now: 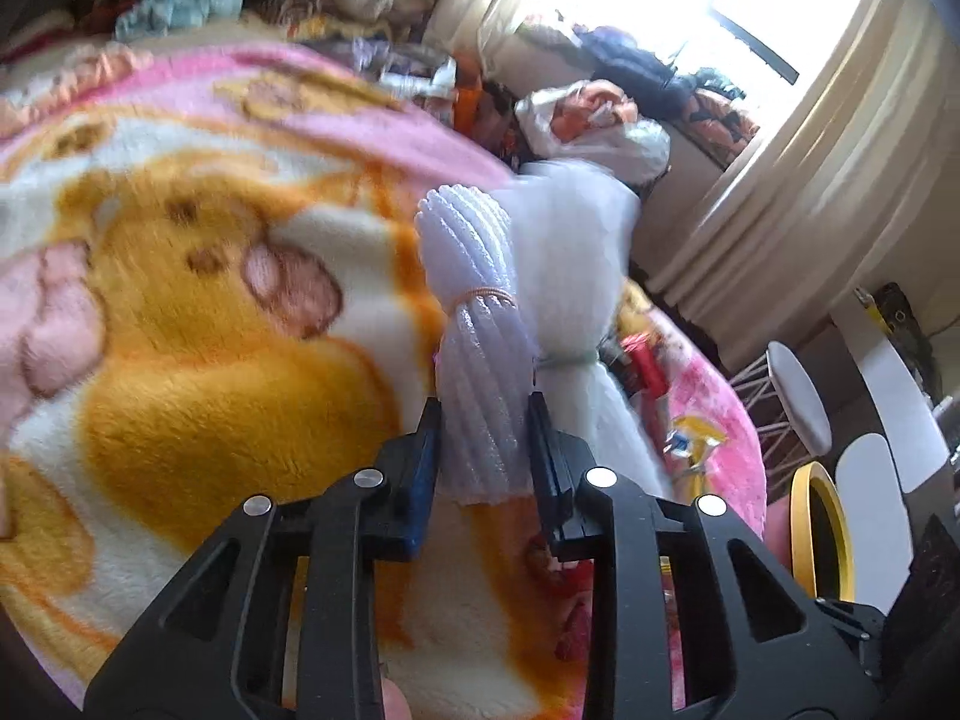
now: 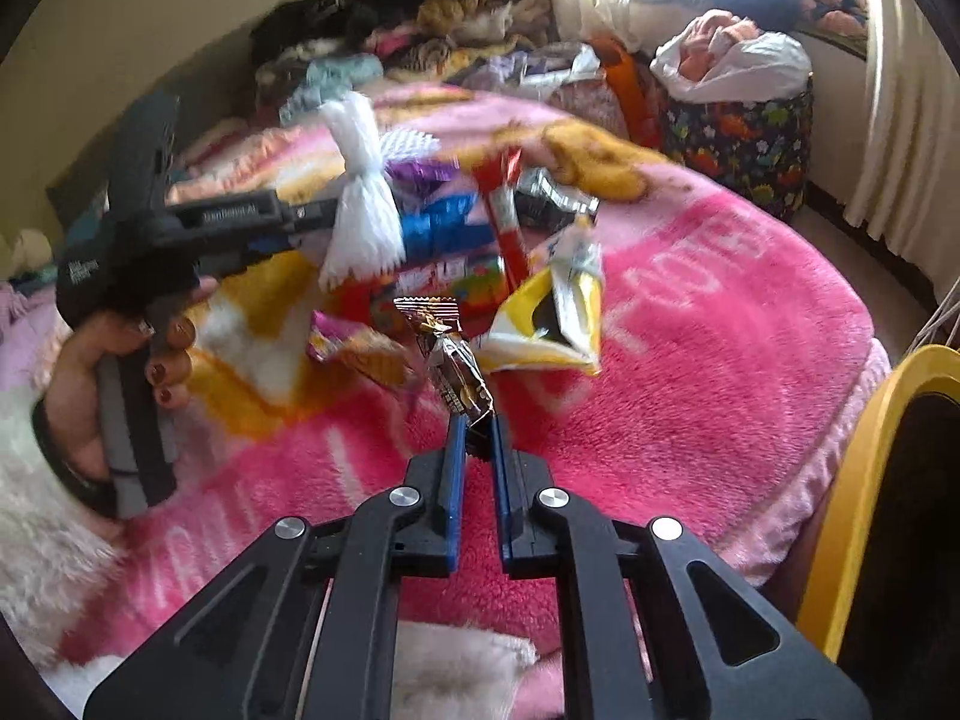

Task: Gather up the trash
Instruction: 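Grasp the white mesh bundle with the left tool while the right tool grasps a small wrapper, then carry the mesh bundle with the left tool while the right tool carries the wrapper over the bin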

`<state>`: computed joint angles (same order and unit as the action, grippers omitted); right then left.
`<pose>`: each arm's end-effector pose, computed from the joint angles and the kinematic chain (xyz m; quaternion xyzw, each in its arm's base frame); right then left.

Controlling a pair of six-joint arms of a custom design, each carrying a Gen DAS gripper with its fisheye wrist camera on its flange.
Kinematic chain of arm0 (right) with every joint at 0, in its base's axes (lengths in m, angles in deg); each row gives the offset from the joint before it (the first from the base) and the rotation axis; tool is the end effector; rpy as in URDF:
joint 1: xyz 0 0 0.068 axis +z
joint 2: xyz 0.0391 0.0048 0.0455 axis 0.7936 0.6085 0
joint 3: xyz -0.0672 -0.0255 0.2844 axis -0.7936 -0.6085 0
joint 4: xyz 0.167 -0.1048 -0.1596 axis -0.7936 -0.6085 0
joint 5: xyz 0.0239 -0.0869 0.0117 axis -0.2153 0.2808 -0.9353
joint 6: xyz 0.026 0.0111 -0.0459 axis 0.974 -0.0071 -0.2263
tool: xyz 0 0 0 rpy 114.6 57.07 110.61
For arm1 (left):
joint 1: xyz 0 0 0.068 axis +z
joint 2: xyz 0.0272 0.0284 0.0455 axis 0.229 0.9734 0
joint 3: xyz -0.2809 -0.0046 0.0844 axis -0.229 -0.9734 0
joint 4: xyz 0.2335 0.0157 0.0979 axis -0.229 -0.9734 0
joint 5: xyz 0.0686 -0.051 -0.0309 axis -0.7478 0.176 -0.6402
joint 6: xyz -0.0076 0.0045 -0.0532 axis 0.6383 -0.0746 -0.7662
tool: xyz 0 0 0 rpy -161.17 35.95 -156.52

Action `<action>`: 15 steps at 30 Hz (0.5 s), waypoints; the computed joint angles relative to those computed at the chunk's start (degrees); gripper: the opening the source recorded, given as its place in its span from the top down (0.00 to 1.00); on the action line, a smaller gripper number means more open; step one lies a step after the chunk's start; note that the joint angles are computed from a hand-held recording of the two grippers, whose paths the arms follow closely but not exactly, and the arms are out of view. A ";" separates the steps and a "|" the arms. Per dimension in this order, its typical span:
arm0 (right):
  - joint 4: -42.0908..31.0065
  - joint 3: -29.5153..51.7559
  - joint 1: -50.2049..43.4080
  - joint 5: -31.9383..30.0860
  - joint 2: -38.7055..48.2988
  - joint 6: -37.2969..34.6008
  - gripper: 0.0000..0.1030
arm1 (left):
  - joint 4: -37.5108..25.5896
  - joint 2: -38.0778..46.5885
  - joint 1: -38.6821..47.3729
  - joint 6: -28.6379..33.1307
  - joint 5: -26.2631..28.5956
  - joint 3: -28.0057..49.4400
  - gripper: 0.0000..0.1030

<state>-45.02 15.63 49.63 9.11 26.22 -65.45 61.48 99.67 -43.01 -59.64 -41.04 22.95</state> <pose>0.3041 0.0081 0.0890 -0.4184 0.8312 0.2600 0.2577 0.2080 -0.2660 0.0826 -0.3304 0.8432 -0.0740 0.4176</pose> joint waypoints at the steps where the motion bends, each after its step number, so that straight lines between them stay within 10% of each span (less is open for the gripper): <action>1: -1.01 0.55 -0.99 -1.15 0.00 -0.52 0.92 | -2.61 -0.51 -0.68 -0.44 -1.62 1.08 0.79; 6: -6.60 1.64 -5.47 -6.28 -2.77 -2.62 0.92 | -13.89 -3.50 -4.69 0.93 -10.43 7.39 0.80; 15: -11.62 5.01 -11.84 -11.64 -5.56 -3.29 0.92 | -15.08 -2.76 -5.90 9.47 -12.37 15.47 0.80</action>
<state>-56.63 20.64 37.79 -2.53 20.66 -68.74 46.40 96.91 -48.91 -50.17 -53.40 38.42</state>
